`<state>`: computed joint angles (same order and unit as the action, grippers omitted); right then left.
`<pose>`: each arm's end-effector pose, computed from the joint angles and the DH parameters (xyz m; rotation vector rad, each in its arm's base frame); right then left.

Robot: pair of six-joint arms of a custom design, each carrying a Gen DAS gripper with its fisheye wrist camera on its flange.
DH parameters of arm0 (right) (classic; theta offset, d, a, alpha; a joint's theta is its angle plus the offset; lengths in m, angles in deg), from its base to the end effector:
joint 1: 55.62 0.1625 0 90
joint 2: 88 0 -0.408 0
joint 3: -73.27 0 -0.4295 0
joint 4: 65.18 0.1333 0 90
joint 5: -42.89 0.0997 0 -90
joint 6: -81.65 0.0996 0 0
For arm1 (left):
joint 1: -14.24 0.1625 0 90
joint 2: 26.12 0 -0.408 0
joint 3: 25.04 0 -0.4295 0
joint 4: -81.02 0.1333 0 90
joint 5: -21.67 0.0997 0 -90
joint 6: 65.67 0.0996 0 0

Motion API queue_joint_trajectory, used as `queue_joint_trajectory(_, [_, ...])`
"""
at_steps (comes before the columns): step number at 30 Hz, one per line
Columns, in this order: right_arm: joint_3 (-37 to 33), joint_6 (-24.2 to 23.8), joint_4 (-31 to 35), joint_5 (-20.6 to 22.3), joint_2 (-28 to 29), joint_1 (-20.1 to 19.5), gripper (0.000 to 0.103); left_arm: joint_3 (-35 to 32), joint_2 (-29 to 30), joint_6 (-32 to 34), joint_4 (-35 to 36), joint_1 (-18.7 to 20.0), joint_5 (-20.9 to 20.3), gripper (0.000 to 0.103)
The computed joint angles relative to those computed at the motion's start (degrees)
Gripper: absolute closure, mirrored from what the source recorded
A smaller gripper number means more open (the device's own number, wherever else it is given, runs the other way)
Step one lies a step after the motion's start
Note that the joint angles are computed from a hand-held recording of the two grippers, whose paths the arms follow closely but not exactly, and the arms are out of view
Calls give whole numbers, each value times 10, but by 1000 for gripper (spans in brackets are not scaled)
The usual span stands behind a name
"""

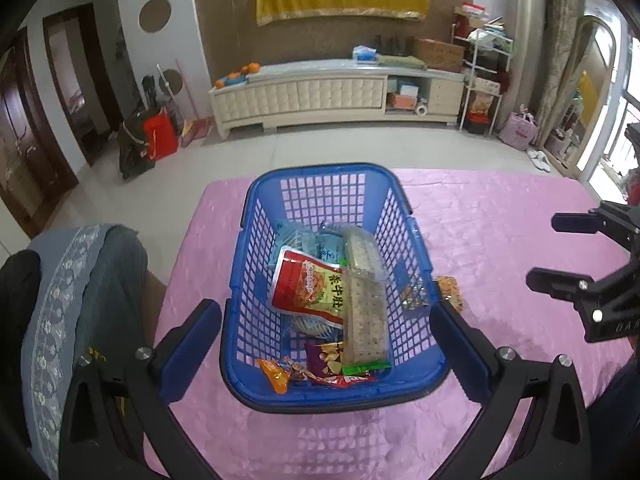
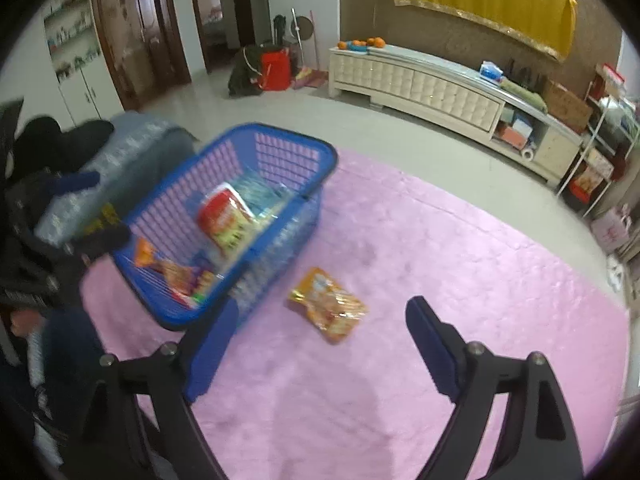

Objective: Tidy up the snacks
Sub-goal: 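Move the open right tool back toward the yellow snack pouch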

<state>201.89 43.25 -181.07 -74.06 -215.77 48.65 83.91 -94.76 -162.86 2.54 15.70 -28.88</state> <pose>0.1612 -0.2762 0.4404 1.0147 -2.3574 0.4282 -0.4721 -0.2087 0.1387 0.2110 2.1682 -0.8206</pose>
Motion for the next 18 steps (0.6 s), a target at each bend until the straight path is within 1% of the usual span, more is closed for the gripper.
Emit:
queue_joint_trajectory(1, [2,-14,-1,-2,2,-8,14,1,2,0,-4,5,-1,0])
queue_joint_trajectory(3, [1,-25,11,-11,16,-24,13,5,3,3,-17,12,-5,0])
queue_joint_trajectory(5, [4,-40,13,-5,19,-43,13,10,5,7,-31,22,-9,0])
queue_joint_trajectory(10, [22,-90,-36,-16,46,-75,13,18,12,21,-47,46,-26,0])
queue_joint_trajectory(15, [32,-105,-71,-13,83,-107,13,31,12,30,-69,62,-28,0])
queue_joint_trajectory(18, [38,-130,-76,-17,105,-120,13,37,11,38,-75,72,-28,0])
